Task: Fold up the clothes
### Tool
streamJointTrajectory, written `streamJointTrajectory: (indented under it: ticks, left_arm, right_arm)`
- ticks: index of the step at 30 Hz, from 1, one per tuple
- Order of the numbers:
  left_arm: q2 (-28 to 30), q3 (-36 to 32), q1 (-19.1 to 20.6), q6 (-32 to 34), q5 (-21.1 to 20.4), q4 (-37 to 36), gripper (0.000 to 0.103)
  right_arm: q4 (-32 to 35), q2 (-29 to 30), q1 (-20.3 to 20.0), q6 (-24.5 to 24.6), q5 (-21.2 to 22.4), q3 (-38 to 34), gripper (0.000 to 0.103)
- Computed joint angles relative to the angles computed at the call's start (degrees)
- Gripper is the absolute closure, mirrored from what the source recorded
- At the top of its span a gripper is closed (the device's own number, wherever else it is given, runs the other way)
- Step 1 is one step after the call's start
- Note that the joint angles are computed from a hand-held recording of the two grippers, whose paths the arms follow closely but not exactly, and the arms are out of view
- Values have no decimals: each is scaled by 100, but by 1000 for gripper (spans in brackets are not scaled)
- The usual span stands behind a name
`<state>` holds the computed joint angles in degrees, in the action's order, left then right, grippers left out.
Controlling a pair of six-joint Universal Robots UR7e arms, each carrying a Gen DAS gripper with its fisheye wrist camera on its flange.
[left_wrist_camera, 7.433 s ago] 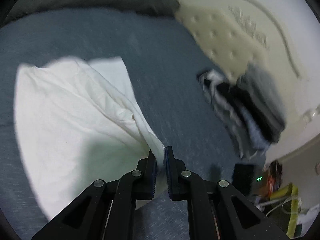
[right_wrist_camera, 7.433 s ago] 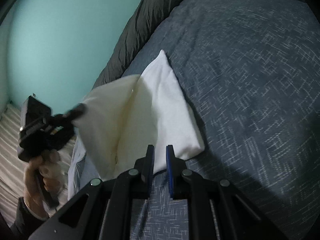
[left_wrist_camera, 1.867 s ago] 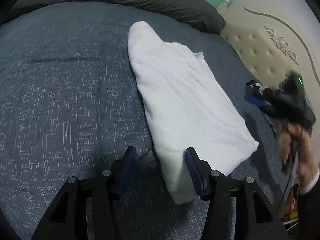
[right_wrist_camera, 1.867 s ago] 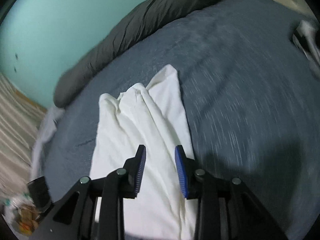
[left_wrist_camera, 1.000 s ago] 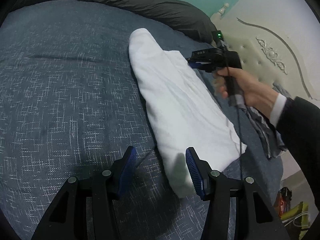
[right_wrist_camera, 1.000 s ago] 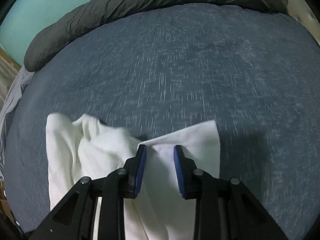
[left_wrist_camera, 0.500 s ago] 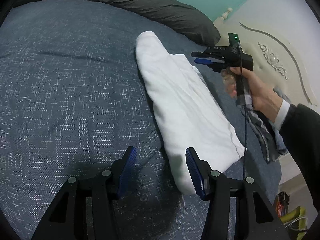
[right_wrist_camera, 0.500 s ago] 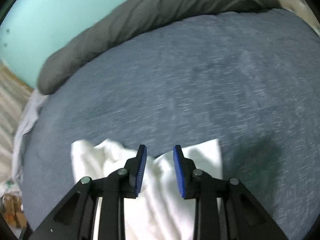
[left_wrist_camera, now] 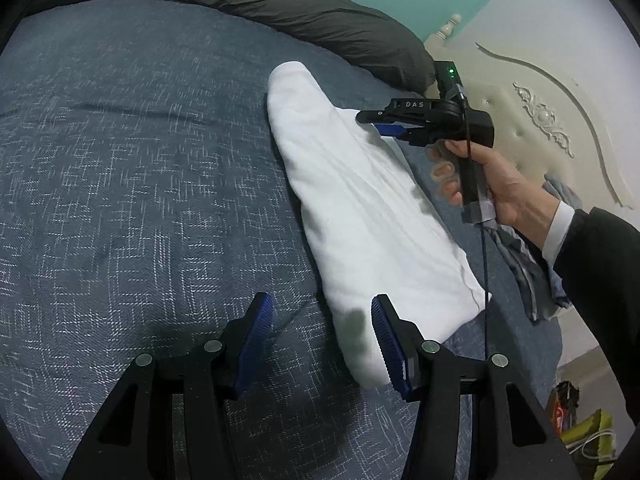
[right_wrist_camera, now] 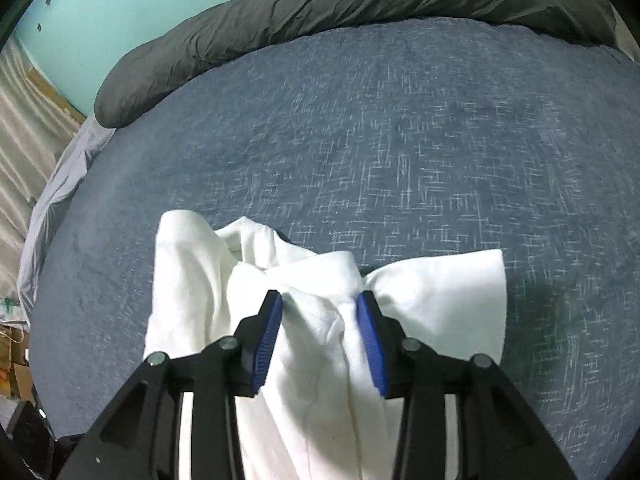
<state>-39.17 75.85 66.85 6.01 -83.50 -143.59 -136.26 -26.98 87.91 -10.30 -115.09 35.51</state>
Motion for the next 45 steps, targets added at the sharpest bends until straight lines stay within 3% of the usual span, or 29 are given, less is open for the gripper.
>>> streamJointTrajectory:
  ticks: [2, 7, 11, 17, 21, 24, 34, 39, 45]
  left_arm:
    - [3, -8, 0, 4, -1, 9, 47]
    - [-5, 10, 3, -1, -9, 12, 47]
    - [-10, 13, 1, 5, -6, -9, 47]
    - [-38, 41, -9, 10, -21, -45, 47]
    - [-56, 65, -22, 9, -33, -51, 47]
    - [-57, 78, -34, 30, -40, -27, 47]
    - [0, 39, 22, 40, -30, 21, 47]
    - [-19, 90, 45, 40, -68, 24, 47]
    - [-22, 94, 34, 36, -113, 19, 47]
  right_arm:
    - [-34, 6, -11, -34, -17, 23, 64]
    - [-413, -36, 3, -250, -82, 262, 88]
    - [-930, -196, 92, -502, -218, 636, 92]
    - [-2142, -515, 434, -1401, -630, 1342, 93]
    - [-2650, -688, 545, -1661, -859, 1596, 93]
    - [-2553, -769, 455, -1273, -1103, 1590, 93]
    - [-1401, -628, 69, 83, -1030, 1279, 91]
    - [-1449, -763, 27, 243, -901, 1439, 83]
    - [-2079, -1547, -46, 587, -351, 2675, 75]
